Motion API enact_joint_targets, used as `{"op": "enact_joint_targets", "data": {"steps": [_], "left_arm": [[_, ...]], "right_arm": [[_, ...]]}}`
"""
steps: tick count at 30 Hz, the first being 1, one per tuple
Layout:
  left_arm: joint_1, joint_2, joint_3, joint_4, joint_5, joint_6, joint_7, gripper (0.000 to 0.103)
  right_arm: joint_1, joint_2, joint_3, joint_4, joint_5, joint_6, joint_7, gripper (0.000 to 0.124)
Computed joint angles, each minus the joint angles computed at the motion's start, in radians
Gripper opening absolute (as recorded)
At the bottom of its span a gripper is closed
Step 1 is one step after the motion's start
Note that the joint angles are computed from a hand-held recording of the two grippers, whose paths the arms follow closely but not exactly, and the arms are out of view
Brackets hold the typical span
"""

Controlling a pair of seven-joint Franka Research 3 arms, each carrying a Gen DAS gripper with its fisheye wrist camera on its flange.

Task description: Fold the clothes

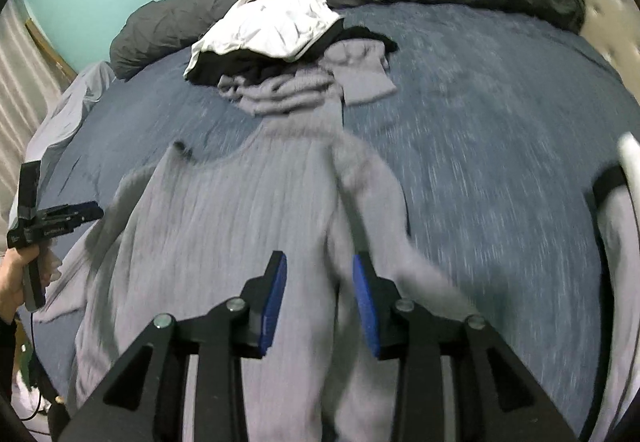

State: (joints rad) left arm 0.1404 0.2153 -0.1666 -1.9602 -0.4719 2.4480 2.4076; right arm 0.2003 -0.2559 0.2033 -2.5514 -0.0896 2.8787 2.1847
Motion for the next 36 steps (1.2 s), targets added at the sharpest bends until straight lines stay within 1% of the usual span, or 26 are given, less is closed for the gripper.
{"op": "enact_joint_targets", "data": {"steps": [2,4,8,14,19,21,22,23,25,27,29,31,33,35,36], "left_arm": [[-0.010,0.042,-0.001,0.039,0.017,0.019,-0.027,0.050],[-0.011,0.081,-0.009,0.077,0.033,0.017,-0.049,0.050],[-0.004,0.128,-0.036,0.123,0.052,0.008,-0.059,0.050],[0.005,0.180,-0.065,0.178,0.063,-0.025,-0.055,0.050],[0.013,0.200,-0.081,0.187,0.071,-0.019,-0.022,0.049],[0.020,0.204,-0.089,0.187,0.063,-0.017,0.002,0.040],[0.024,0.202,-0.095,0.182,0.056,-0.008,0.021,0.037],[0.028,0.200,-0.100,0.176,0.049,0.001,0.040,0.030],[0.028,0.190,-0.106,0.155,0.042,0.028,0.071,0.025],[0.027,0.177,-0.111,0.131,0.033,0.057,0.099,0.017],[0.025,0.168,-0.113,0.114,0.022,0.078,0.113,0.014],[0.025,0.162,-0.114,0.104,0.013,0.091,0.120,0.013],[0.028,0.155,-0.116,0.098,-0.004,0.099,0.129,0.012],[0.029,0.143,-0.116,0.083,-0.021,0.126,0.139,0.011],[0.031,0.137,-0.116,0.080,-0.028,0.132,0.141,0.010]], "right_arm": [[-0.004,0.071,-0.010,0.063,-0.016,0.012,-0.031,0.034],[-0.011,0.137,-0.011,0.133,-0.076,-0.008,-0.032,0.034],[0.029,0.249,-0.058,0.256,-0.136,-0.059,-0.066,0.034],[0.104,0.425,-0.127,0.461,-0.149,-0.174,-0.165,0.034],[0.172,0.553,-0.196,0.608,-0.186,-0.253,-0.172,0.034],[0.186,0.603,-0.209,0.666,-0.186,-0.296,-0.197,0.034],[0.197,0.628,-0.218,0.699,-0.194,-0.329,-0.207,0.034],[0.204,0.647,-0.224,0.721,-0.197,-0.349,-0.219,0.034],[0.211,0.672,-0.230,0.748,-0.196,-0.365,-0.245,0.034],[0.215,0.690,-0.236,0.766,-0.192,-0.370,-0.266,0.034],[0.219,0.695,-0.242,0.761,-0.189,-0.351,-0.274,0.034],[0.225,0.690,-0.251,0.741,-0.196,-0.320,-0.277,0.034],[0.223,0.679,-0.251,0.713,-0.189,-0.281,-0.287,0.028],[0.234,0.670,-0.261,0.693,-0.201,-0.253,-0.279,0.011],[0.242,0.666,-0.268,0.684,-0.212,-0.241,-0.270,0.009]]}}
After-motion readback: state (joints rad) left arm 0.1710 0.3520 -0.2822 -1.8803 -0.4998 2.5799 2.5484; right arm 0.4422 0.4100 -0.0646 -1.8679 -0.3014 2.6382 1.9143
